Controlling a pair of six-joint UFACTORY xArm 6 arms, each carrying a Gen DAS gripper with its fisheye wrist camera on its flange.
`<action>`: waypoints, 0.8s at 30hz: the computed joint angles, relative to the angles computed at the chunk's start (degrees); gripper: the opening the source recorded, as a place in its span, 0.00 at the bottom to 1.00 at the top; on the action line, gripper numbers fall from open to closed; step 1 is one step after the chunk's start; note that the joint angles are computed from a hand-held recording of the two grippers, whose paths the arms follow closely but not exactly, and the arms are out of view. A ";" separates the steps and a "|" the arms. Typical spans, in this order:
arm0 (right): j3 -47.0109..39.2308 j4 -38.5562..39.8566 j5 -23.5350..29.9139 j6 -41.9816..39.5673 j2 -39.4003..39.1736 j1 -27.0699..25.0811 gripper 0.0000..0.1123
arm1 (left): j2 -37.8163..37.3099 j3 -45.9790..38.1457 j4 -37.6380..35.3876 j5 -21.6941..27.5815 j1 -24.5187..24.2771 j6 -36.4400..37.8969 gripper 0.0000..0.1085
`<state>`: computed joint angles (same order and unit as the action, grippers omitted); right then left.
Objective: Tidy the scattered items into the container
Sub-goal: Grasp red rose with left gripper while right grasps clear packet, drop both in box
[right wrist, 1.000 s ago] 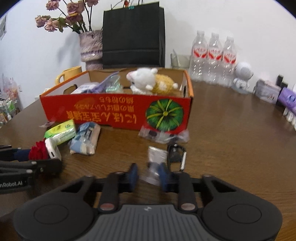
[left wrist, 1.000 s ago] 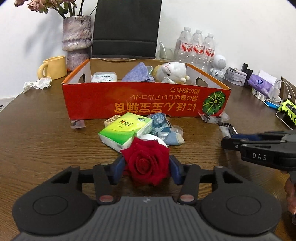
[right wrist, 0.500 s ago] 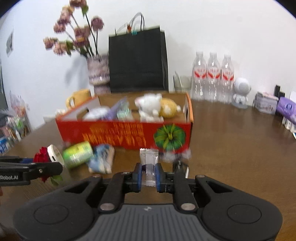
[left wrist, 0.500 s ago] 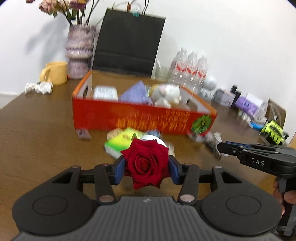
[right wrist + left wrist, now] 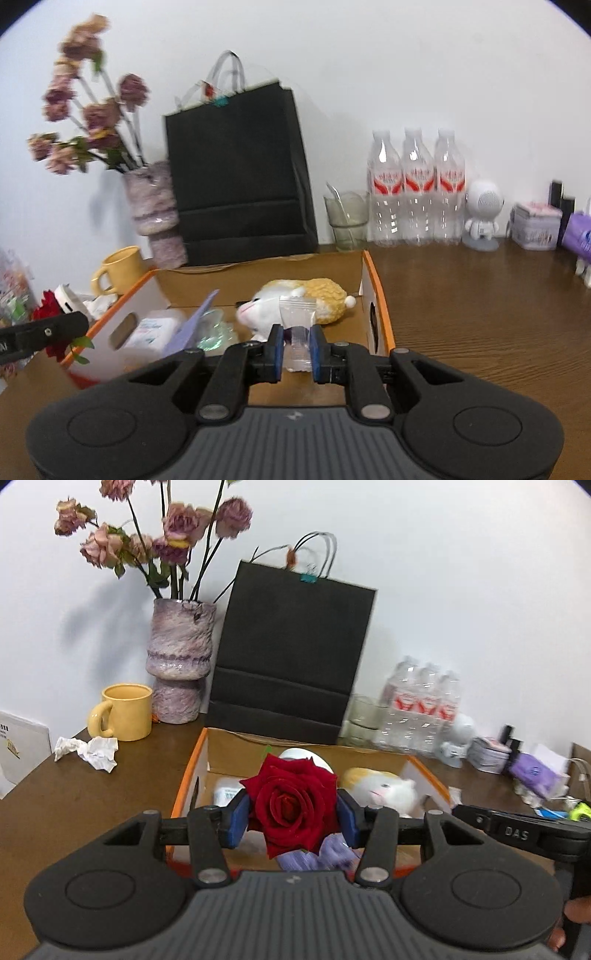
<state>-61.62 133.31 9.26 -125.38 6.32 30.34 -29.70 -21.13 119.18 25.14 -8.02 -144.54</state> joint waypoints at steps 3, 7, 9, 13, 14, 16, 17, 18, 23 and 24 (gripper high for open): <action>-4.73 1.06 -2.41 -0.99 4.89 0.78 0.12 | 8.12 -4.86 3.83 -0.21 1.60 -6.06 0.46; -5.71 -5.86 -3.74 4.74 7.53 1.74 0.12 | 13.64 -7.89 4.49 -2.44 2.29 -5.08 0.46; -5.83 -7.62 -4.06 6.65 8.00 1.92 0.12 | 14.74 -8.07 3.89 -2.50 2.01 -4.15 0.46; -5.10 -11.34 -4.11 10.01 7.96 2.48 0.13 | 15.22 -7.57 3.58 -1.60 1.20 -3.43 0.47; -4.99 -11.62 -4.27 10.12 7.89 2.64 0.13 | 15.09 -7.27 3.54 -1.00 0.83 -3.30 0.48; -4.79 -12.40 -4.40 10.71 7.81 2.94 0.15 | 14.67 -6.66 3.79 0.26 0.24 -2.88 0.53; -4.73 -12.50 -4.43 10.75 7.73 3.04 0.17 | 14.38 -6.39 4.17 0.85 -0.08 -3.07 0.60; -4.50 -12.71 -4.26 10.93 7.53 3.09 0.25 | 13.83 -5.80 4.54 1.74 -0.51 -3.48 0.64; -4.17 -6.15 -4.17 3.00 5.96 3.22 0.65 | 10.09 -2.57 5.36 6.09 -2.57 -4.43 0.91; -4.39 -2.98 -4.58 -0.71 5.63 3.25 0.76 | 9.41 -1.96 5.13 7.08 -3.00 -4.60 0.94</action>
<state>-66.01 130.34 4.67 -126.10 11.95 33.58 -20.28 -23.10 124.31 32.22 -11.02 -149.14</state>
